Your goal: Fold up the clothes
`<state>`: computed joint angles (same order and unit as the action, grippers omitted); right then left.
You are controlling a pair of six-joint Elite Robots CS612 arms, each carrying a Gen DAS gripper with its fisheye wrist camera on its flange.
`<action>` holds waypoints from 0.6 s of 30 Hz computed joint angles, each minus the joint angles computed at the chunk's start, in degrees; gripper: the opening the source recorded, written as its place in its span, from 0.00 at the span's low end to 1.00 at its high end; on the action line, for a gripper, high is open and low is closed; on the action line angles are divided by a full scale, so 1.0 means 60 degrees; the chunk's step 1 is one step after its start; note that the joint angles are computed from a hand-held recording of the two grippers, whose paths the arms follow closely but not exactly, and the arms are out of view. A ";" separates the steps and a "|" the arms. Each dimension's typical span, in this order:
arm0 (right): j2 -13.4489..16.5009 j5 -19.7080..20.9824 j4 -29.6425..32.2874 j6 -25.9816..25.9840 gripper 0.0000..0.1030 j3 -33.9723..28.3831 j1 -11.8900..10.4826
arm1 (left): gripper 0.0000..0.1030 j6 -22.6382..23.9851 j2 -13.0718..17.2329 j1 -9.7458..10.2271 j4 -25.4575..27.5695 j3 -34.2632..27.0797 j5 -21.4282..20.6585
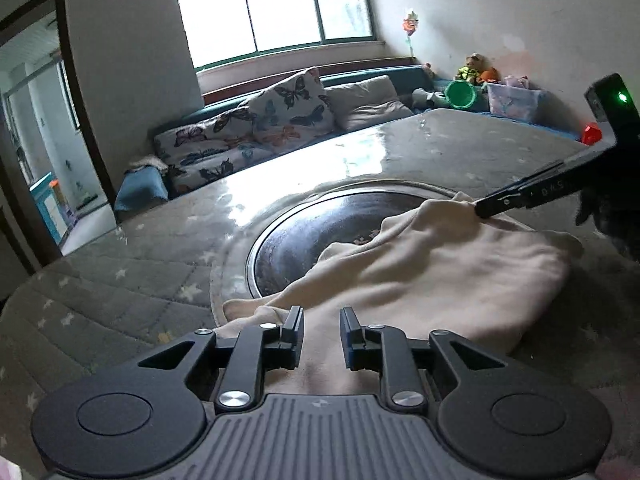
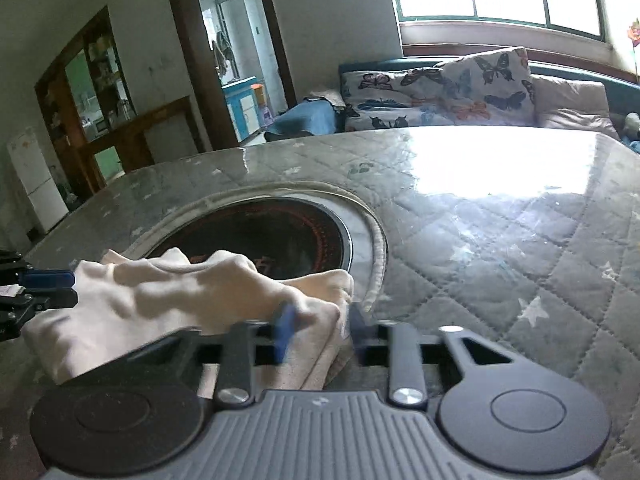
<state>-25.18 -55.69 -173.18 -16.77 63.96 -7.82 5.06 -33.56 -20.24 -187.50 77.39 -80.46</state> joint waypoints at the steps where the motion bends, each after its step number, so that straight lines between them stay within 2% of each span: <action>1: -0.0011 -0.0202 -0.0293 0.0051 0.07 0.0072 0.0030 | 0.21 -0.0067 0.0024 0.0008 0.0080 -0.0046 0.0042; 3: -0.0031 -0.0805 -0.0972 0.0251 0.04 0.0217 0.0105 | 0.21 -0.0213 0.0057 0.0032 0.0239 -0.0097 0.0113; 6: -0.0020 -0.1483 -0.1072 0.0346 0.04 0.0202 0.0136 | 0.25 -0.0417 0.0092 0.0084 0.0407 -0.0138 0.0081; 9: -0.0038 -0.0910 -0.1269 0.0287 0.04 0.0253 0.0070 | 0.25 -0.0618 0.0089 0.0130 0.0365 -0.0152 -0.0049; 13: -0.0067 0.0232 -0.0848 -0.0407 0.06 0.0180 0.0164 | 0.25 -0.0872 0.0174 0.0214 0.0306 -0.0415 -0.0358; 15: -0.0010 0.0458 -0.0442 -0.0823 0.06 0.0020 0.0287 | 0.25 -0.0976 0.0248 0.0262 0.0427 -0.0610 -0.0477; 18: 0.0130 0.0483 -0.0134 -0.1329 0.07 -0.0249 0.0466 | 0.25 -0.1200 0.0392 0.0313 0.0803 -0.0913 -0.0282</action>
